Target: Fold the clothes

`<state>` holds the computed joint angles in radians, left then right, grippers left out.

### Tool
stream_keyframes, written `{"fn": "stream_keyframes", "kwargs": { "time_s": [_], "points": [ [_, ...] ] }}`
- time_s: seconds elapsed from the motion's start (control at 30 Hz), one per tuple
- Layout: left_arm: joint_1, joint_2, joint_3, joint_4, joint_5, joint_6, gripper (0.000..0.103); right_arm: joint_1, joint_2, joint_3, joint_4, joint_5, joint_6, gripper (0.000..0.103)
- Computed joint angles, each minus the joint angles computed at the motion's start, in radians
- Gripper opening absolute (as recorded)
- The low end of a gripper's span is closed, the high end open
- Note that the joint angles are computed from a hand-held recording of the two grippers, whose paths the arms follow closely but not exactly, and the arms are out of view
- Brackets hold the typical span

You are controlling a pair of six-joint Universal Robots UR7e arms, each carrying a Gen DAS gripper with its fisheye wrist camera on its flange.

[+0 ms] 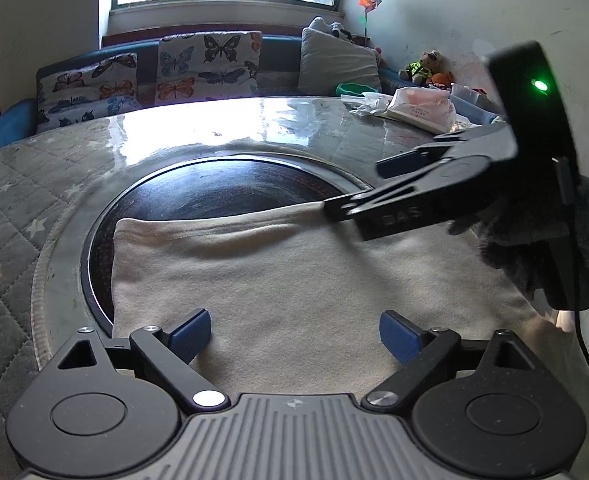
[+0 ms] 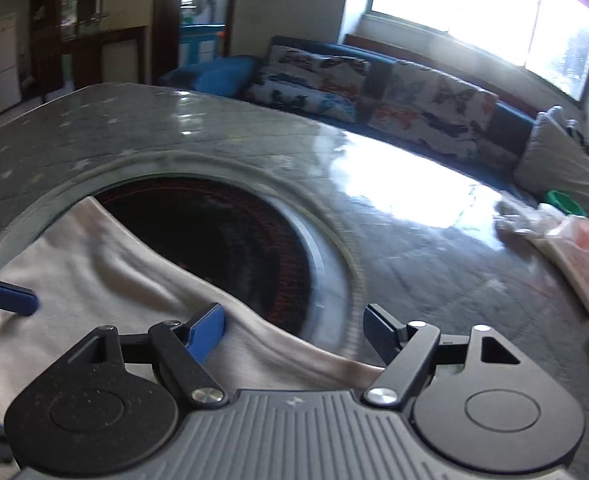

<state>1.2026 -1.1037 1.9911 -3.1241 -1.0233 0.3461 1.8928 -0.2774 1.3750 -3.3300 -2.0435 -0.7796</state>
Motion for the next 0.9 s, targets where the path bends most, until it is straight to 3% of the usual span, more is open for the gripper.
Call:
{"fn": "stream_keyframes", "kwargs": {
  "time_s": [0.17,0.23,0.33,0.63,0.9],
  "points": [
    [0.003,0.013,-0.057,0.046,-0.004,-0.033,0.065,-0.007,-0.034,0.050,-0.046,-0.013,-0.015,0.077],
    [0.005,0.035,-0.092,0.068,0.006,-0.055,0.051,-0.011,-0.051,0.078,-0.052,0.000,-0.018,0.077],
    [0.008,0.074,-0.147,0.086,0.024,-0.084,0.043,-0.013,-0.058,0.096,-0.061,0.000,-0.032,0.077],
    [0.017,0.139,-0.223,0.072,0.020,-0.042,0.033,-0.020,-0.064,0.114,-0.067,0.020,-0.039,0.077],
    [0.014,0.146,-0.230,0.032,0.084,-0.051,0.033,-0.020,-0.064,0.116,-0.073,0.028,-0.038,0.077]
  ]
}}
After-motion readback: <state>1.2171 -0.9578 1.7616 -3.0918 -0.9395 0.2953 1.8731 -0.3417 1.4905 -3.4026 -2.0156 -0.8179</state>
